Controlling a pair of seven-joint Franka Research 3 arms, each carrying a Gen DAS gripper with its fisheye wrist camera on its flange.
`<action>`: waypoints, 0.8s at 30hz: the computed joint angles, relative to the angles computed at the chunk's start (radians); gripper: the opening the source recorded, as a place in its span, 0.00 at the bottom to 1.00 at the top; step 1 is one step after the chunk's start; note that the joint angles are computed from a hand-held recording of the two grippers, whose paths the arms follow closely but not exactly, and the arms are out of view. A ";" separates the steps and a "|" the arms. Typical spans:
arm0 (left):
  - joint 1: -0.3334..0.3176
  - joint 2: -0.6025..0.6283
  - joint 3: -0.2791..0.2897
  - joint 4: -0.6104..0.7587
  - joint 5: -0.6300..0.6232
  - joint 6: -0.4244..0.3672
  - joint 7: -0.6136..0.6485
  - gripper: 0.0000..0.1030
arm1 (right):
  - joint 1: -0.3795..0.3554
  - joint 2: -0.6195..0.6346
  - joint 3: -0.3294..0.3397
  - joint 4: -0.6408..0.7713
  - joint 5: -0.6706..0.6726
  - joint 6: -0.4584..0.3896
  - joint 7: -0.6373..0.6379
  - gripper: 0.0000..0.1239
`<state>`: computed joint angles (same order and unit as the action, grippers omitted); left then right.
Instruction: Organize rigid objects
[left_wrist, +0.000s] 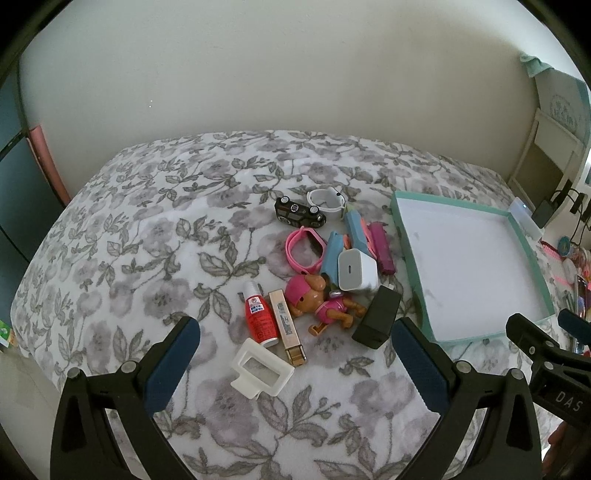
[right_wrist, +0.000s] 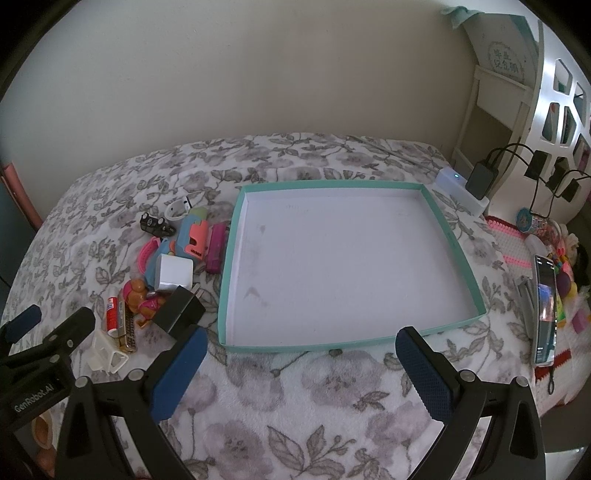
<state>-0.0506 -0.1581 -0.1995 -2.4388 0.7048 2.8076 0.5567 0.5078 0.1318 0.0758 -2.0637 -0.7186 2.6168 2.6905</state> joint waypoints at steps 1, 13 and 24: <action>0.000 0.001 0.000 0.002 0.000 0.000 0.000 1.00 | 0.000 0.000 0.000 0.000 0.000 0.000 0.000 0.83; -0.003 0.001 0.004 0.000 -0.014 -0.003 0.018 1.00 | 0.000 0.001 0.000 0.000 0.003 0.001 -0.003 0.83; -0.006 0.004 0.005 0.005 -0.035 -0.016 0.035 1.00 | -0.001 0.000 0.000 0.000 0.009 0.000 -0.010 0.83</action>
<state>-0.0570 -0.1542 -0.1946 -2.4343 0.6702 2.7919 0.5917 0.5066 0.1318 0.0754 -2.0633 -0.7096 2.6172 2.6806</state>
